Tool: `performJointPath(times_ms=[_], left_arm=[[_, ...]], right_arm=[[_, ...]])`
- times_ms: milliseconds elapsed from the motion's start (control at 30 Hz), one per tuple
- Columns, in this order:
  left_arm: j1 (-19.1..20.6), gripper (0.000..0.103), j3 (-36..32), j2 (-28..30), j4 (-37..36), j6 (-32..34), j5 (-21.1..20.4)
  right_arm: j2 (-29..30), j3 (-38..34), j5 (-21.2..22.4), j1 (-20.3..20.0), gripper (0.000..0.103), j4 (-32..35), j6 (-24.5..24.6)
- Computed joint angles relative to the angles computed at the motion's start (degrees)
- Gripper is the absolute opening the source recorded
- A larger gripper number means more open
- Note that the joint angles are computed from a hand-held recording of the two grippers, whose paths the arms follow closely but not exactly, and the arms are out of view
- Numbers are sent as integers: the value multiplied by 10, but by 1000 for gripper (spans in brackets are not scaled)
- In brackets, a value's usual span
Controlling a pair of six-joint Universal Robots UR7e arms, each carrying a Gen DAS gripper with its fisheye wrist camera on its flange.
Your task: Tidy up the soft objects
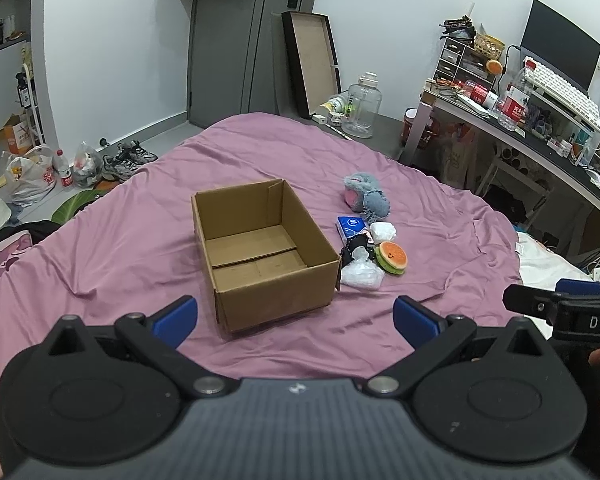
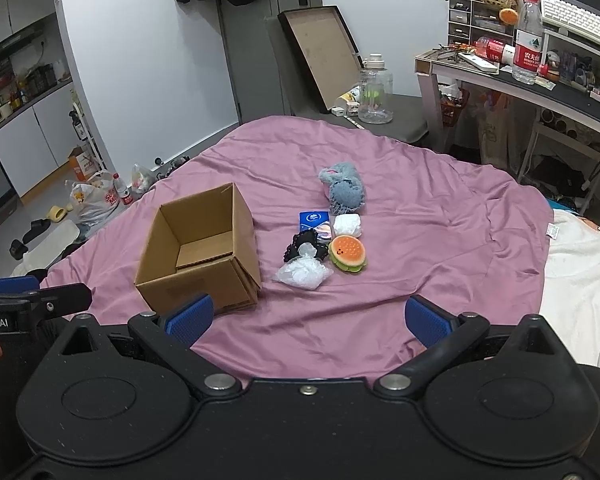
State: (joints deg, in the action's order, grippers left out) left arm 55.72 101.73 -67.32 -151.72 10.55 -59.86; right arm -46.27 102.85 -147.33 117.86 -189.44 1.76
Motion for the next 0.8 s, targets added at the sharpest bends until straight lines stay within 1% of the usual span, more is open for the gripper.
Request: performJointPath(times_ms=[167,367,533,600,800], left_arm=[[6,103,-7,5,4,2,0],[8,103,-15,16,5,2,-4],[5,103,-21,33,2,1,4],[6,103,-26,40,3,3,-2],[11,103,-47,67,11,-17,-10]], right_arm=[[-1,1,1,-1,103,1,4],[-8,10,30,-10,103,-2,11],[-12,16,39,-19,103,-15,9],[-15,21,45,-24,103,-27,5],[-25,29,59,-43,103,-32,13]])
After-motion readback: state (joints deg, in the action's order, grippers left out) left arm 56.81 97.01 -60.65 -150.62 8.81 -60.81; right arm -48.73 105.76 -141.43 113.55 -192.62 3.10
